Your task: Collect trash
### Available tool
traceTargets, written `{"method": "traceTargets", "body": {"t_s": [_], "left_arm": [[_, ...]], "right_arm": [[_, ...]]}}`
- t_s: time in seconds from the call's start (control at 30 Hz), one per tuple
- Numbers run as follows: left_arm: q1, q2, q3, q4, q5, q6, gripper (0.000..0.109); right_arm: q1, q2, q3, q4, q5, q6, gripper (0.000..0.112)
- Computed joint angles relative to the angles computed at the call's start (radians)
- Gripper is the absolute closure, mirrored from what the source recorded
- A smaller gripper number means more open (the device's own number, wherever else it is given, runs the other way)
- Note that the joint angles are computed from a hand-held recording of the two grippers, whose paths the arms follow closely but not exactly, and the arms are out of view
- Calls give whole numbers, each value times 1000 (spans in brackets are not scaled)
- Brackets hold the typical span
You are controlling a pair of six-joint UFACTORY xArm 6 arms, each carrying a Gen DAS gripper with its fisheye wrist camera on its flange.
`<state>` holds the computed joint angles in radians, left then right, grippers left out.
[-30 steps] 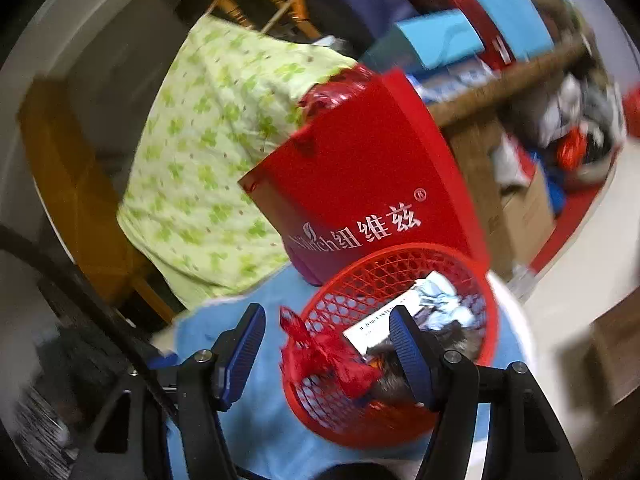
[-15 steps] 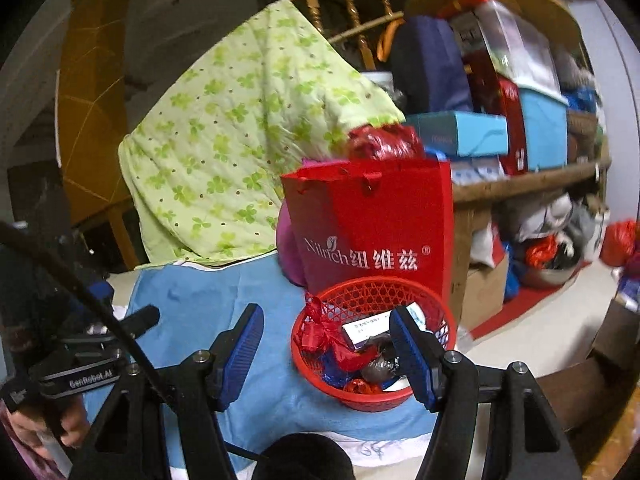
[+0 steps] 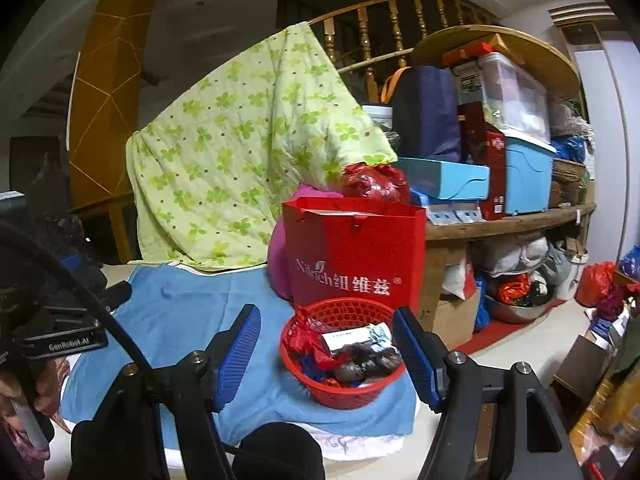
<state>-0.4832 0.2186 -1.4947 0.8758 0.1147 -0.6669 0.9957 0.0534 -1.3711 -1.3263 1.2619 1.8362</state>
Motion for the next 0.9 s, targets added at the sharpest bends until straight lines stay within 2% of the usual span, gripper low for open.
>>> {"method": "traceTargets", "body": {"t_s": [0.17, 0.37, 0.57, 0.9], "left_arm": [[-26, -55, 47, 88, 35, -64, 7], [-46, -100, 86, 163, 60, -121, 7], [-52, -131, 116, 172, 56, -126, 7], [-40, -164, 136, 230, 65, -202, 7]], "right_arm": [[31, -38, 44, -38, 32, 53, 38], [27, -64, 82, -57, 7, 103, 37], [48, -53, 68, -80, 32, 82, 37], [52, -17, 22, -59, 19, 25, 35]]}}
